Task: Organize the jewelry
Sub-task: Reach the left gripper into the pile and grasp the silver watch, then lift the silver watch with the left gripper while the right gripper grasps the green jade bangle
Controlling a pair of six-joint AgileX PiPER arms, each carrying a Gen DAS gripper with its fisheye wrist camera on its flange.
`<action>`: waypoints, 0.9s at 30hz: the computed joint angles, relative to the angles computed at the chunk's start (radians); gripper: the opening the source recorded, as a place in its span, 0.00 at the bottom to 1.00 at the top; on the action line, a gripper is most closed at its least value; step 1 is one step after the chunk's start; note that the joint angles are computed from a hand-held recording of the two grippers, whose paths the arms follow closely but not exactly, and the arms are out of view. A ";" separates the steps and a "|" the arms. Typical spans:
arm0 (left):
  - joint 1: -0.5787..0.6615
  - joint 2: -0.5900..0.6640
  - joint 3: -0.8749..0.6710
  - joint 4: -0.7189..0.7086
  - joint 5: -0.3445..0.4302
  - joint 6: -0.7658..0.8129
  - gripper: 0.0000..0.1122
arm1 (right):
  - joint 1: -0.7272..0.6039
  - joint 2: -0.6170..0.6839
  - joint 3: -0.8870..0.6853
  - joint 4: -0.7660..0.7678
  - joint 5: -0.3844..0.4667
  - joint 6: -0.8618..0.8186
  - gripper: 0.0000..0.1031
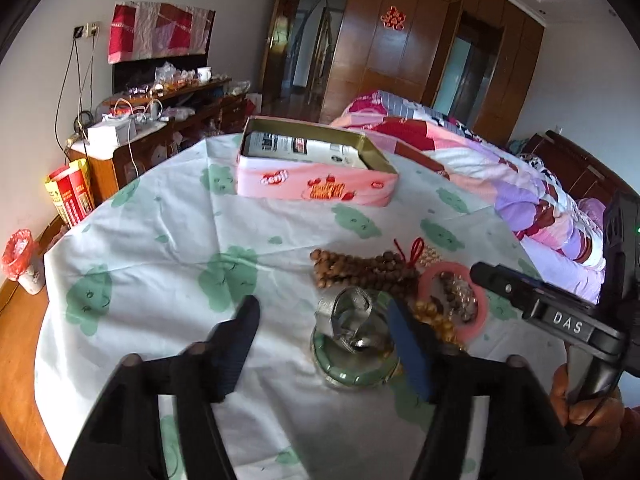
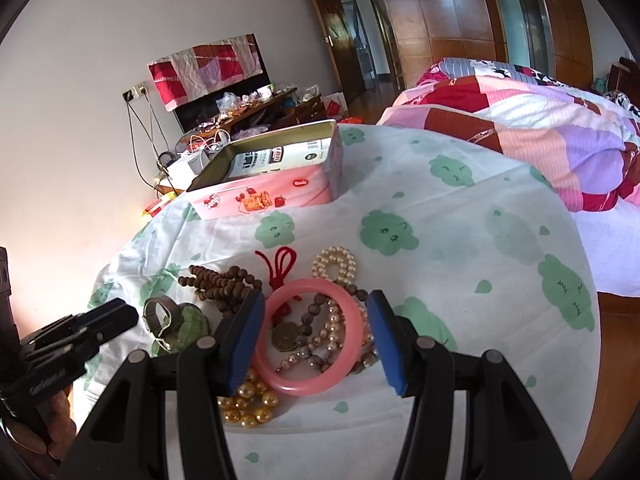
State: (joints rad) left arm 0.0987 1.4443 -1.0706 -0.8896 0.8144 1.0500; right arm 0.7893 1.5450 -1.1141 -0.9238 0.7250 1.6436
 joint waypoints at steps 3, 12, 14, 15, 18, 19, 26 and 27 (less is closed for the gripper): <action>-0.057 0.029 -0.016 0.060 -0.073 -0.077 0.58 | -0.005 0.000 0.003 0.008 -0.007 0.000 0.55; -0.027 0.105 -0.063 0.037 0.040 -0.088 0.05 | -0.004 0.001 0.006 0.003 -0.001 0.003 0.55; -0.011 0.089 -0.055 0.010 0.044 -0.066 0.05 | -0.004 0.001 0.004 0.007 -0.004 -0.007 0.55; 0.004 0.082 -0.055 -0.012 0.057 -0.053 0.05 | -0.006 0.002 0.001 0.011 -0.009 -0.014 0.55; 0.066 0.049 -0.060 -0.105 0.116 0.000 0.04 | -0.008 0.002 -0.016 0.023 -0.023 -0.043 0.55; 0.077 0.038 -0.061 -0.124 0.120 0.011 0.04 | -0.011 0.001 -0.021 0.028 -0.033 -0.055 0.55; 0.152 -0.019 -0.067 -0.202 0.098 0.052 0.05 | -0.038 0.059 -0.105 0.205 -0.172 -0.274 0.55; 0.161 -0.018 -0.070 -0.203 0.096 0.051 0.04 | -0.040 0.073 -0.119 0.247 -0.183 -0.322 0.55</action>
